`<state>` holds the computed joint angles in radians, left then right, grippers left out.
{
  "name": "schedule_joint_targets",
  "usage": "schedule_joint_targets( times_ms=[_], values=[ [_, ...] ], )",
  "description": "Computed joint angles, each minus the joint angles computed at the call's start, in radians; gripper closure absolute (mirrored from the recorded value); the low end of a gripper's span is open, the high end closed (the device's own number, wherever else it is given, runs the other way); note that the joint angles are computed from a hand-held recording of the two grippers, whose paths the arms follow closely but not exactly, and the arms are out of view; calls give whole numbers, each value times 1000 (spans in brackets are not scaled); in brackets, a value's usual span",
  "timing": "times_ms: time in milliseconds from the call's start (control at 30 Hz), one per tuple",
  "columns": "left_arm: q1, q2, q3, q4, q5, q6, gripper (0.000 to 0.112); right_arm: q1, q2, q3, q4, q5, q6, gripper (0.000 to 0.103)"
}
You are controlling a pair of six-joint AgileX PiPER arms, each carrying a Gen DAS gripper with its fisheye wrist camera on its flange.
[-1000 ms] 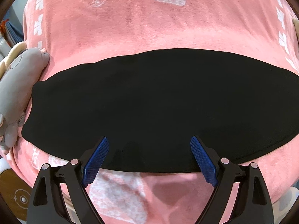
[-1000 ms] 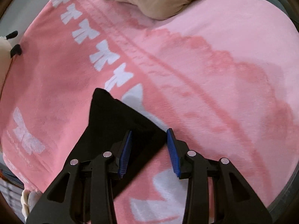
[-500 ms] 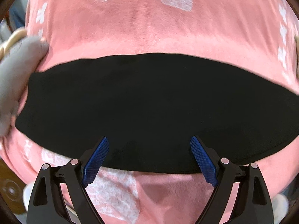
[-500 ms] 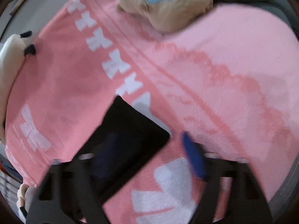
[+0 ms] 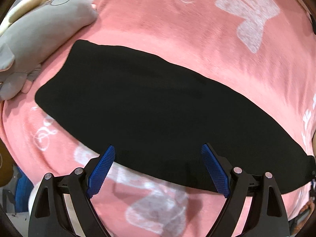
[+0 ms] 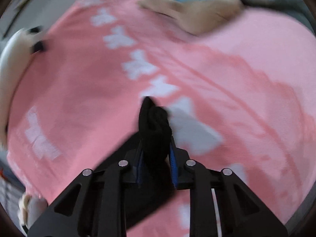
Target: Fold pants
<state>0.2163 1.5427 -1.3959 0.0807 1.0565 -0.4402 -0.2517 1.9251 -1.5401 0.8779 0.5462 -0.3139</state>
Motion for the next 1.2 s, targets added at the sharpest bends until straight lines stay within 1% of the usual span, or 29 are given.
schedule_joint_targets(
  times_ms=[100, 167, 200, 233, 333, 367, 433, 500, 533, 600, 633, 667, 700, 733, 767, 800, 867, 900, 933, 967, 1033, 1133, 1200],
  values=[
    [23, -1, 2, -14, -1, 20, 26, 116, -70, -46, -5, 28, -17, 83],
    [34, -9, 13, -28, -10, 34, 26, 206, -80, -109, -52, 51, 8, 82],
    [42, -19, 19, -35, -13, 45, 26, 272, -78, -159, -93, 65, 24, 82],
    [40, -32, 33, -28, -22, 42, 26, 309, -71, -188, -113, 70, 38, 82],
    [40, -72, 58, 12, -38, 52, 26, 473, -6, -356, -194, 129, 87, 82],
    [40, -78, 59, 22, -39, 57, 26, 551, 41, -440, -266, 152, 130, 82],
    [54, -93, 63, 18, -44, 93, 26, 639, 126, -575, -361, 209, 200, 82],
    [81, -106, 67, -2, -50, 135, 26, 730, 239, -724, -448, 298, 251, 82],
    [97, -113, 69, -13, -54, 157, 26, 768, 285, -768, -486, 325, 274, 81],
    [129, -127, 79, -36, -63, 197, 26, 837, 405, -881, -531, 427, 291, 79],
    [145, -131, 79, -52, -62, 219, 26, 872, 452, -895, -576, 454, 313, 77],
    [162, -131, 77, -70, -60, 244, 26, 900, 471, -869, -612, 459, 319, 74],
    [171, -131, 75, -81, -56, 260, 26, 925, 451, -803, -666, 439, 334, 73],
    [181, -129, 71, -90, -50, 277, 26, 945, 392, -703, -700, 381, 329, 62],
    [193, -129, 70, -99, -49, 296, 26, 949, 333, -603, -693, 318, 322, 46],
    [196, -132, 73, -104, -53, 303, 26, 940, 284, -543, -661, 295, 310, 44],
    [199, -133, 80, -104, -63, 311, 26, 904, 143, -379, -588, 209, 287, 43],
    [205, -130, 84, -109, -70, 320, 26, 885, 89, -325, -603, 179, 311, 42],
    [207, -130, 90, -111, -74, 320, 26, 854, 16, -251, -658, 145, 375, 37],
    [211, -123, 91, -120, -75, 318, 26, 832, -18, -217, -696, 131, 419, 32],
    [220, -122, 100, -147, -76, 326, 26, 743, -94, -112, -772, 99, 515, 32],
    [213, -122, 114, -167, -82, 320, 26, 609, -106, -40, -729, 84, 534, 31],
    [206, -116, 117, -183, -74, 315, 26, 555, -65, -46, -632, 98, 475, 31]
  ],
)
